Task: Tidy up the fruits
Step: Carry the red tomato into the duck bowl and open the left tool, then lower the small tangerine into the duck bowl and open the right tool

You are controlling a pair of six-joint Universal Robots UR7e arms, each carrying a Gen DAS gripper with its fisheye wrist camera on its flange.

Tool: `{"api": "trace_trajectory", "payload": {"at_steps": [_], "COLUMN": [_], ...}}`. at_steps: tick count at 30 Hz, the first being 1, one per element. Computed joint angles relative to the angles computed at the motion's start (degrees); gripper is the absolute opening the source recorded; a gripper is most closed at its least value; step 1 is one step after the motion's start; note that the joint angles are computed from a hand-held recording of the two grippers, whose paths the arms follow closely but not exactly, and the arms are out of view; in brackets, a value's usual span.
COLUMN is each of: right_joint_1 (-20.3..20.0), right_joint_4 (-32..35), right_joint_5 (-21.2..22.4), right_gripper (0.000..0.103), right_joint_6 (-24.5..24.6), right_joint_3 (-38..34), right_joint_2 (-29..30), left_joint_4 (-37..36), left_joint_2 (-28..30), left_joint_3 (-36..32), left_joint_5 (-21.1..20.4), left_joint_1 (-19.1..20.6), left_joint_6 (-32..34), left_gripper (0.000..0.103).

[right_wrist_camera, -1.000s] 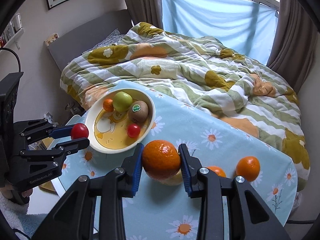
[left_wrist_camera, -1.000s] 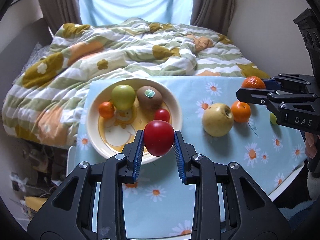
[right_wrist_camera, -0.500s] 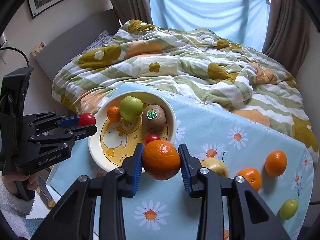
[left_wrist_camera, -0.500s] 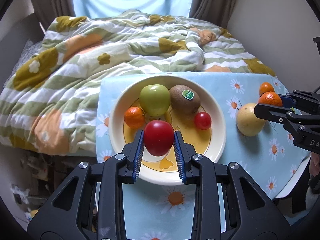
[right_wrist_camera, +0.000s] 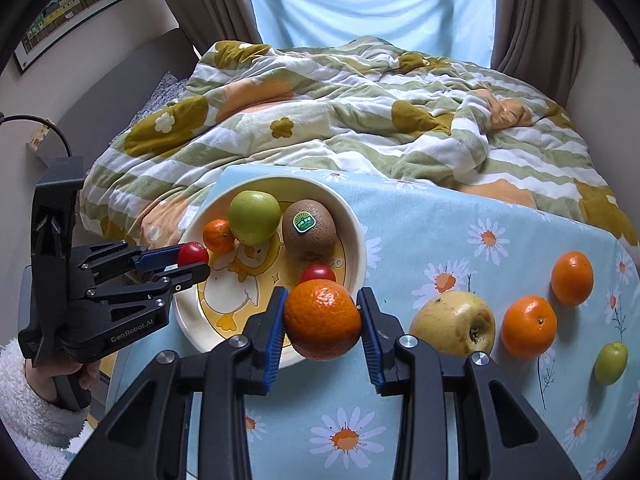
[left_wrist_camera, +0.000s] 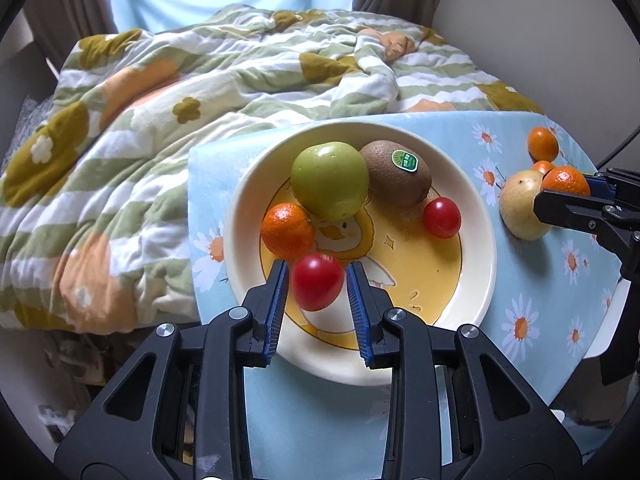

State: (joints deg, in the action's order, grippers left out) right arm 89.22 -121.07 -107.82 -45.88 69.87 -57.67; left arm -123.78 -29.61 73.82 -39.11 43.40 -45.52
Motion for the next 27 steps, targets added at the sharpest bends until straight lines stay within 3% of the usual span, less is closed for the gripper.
{"api": "trace_trajectory", "payload": {"at_steps": [1,3,4,5,10,27], "right_joint_1": [0.03,0.10,0.13,0.19,0.17,-0.33], "right_joint_4": [-0.21,-0.53,-0.65,-0.72,-0.49,8.41], "right_joint_5": [-0.19,-0.55,-0.65,-0.76,-0.75,-0.54], "right_gripper": [0.032,0.032,0.032,0.032,0.032,0.032], "right_joint_6": [0.19,0.43,0.49,0.54,0.17,-4.61], "right_joint_3": [0.14,0.32,0.42,0.52,0.62,-3.77], "right_joint_2": [-0.04,-0.09,-0.17,-0.25,-0.35,4.18], "left_joint_4": [0.71,0.44,-0.64,-2.71,-2.01,5.68], "left_joint_2": [0.00,-0.15,-0.38,-0.67,-1.01,-1.69], "left_joint_3": [-0.08,0.12,0.55,1.50,1.59,3.13], "left_joint_5": [0.66,1.14,1.17,1.90,2.17,1.50], "left_joint_1": [-0.11,-0.29,-0.36,-0.67,-1.26,-3.66], "left_joint_6": [-0.05,0.54,1.06,1.62,0.33,-13.97], "left_gripper": [0.038,0.061,0.100,0.103,0.103,0.103]}}
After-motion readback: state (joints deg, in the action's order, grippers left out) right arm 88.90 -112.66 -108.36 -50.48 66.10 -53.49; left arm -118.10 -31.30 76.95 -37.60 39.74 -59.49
